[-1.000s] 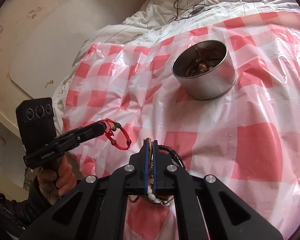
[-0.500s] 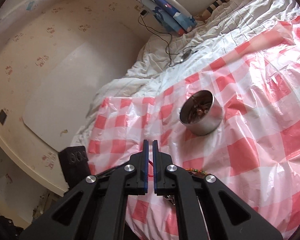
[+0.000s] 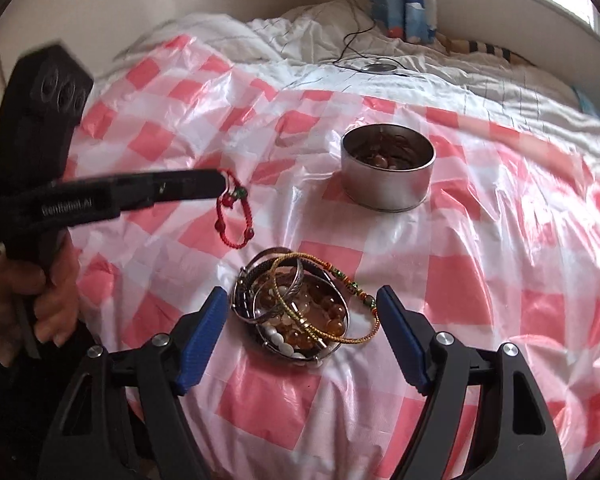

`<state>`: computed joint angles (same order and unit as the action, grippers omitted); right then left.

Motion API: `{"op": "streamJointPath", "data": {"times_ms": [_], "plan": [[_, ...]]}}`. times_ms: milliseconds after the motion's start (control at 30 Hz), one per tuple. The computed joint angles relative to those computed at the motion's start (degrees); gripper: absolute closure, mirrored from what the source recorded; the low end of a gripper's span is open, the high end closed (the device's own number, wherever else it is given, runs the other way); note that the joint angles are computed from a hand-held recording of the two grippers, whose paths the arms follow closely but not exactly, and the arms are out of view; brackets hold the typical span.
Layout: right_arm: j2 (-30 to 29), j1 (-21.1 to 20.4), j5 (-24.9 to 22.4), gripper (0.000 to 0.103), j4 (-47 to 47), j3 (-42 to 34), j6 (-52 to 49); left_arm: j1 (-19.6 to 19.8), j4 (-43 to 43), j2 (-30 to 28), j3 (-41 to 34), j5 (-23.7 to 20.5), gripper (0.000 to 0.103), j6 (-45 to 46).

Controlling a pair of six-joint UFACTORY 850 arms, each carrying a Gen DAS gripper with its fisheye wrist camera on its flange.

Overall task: Organize jewelry
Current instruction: 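Open the right gripper over the pile while left keeps holding the red bracelet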

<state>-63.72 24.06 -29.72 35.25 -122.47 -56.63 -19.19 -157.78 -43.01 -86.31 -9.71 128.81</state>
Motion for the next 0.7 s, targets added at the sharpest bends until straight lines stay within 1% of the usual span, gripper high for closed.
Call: {"op": "streamJointPath", "data": {"times_ms": [33, 67, 133, 167, 233, 267, 400, 500, 633, 700], "plan": [[-0.24, 0.42, 0.28, 0.041, -2.98, -0.21, 1.04, -0.04, -0.28, -0.02, -0.05, 0.04, 0.099, 0.32], [-1.09, 0.78, -0.31, 0.045, -6.13, -1.46, 2.79, -0.04, -0.38, -0.02, -0.05, 0.04, 0.099, 0.36], [-3.88, 1.03, -4.02, 0.068, -9.96, -5.9, 5.11, -0.04, -0.12, -0.09, -0.15, 0.13, 0.099, -0.09], [-4.5, 0.98, -5.12, 0.073, -9.62, -6.93, 4.59, -0.04, -0.18, -0.13, -0.26, 0.31, 0.099, -0.08], [-4.92, 0.94, -6.04, 0.095, -10.16, -7.74, 4.73, -0.08, -0.73, -0.17, -0.34, 0.47, 0.099, 0.37], [-4.67, 0.84, -6.01, 0.095, -9.4, -7.38, 4.18, -0.04, -0.76, -0.18, -0.33, 0.44, 0.099, 0.44], [-3.26, -1.04, -8.91, 0.095, 2.27, -5.87, -0.53, 0.11, -2.08, 0.01, 0.01, -0.07, 0.099, 1.49], [-2.88, -3.25, -12.62, 0.095, 13.95, -5.98, -3.07, 0.17, -2.62, 0.05, 0.06, -0.33, 0.099, 2.07], [-3.56, -6.34, -17.74, 0.097, 31.05, -7.04, -5.65, 0.18, -5.96, 0.2, 0.22, -1.21, 0.099, 5.62], [-3.58, -7.2, -18.46, 0.097, 37.54, -7.0, -6.59, 0.16, -8.49, 0.06, -0.1, -1.62, 0.099, 8.24]]}}
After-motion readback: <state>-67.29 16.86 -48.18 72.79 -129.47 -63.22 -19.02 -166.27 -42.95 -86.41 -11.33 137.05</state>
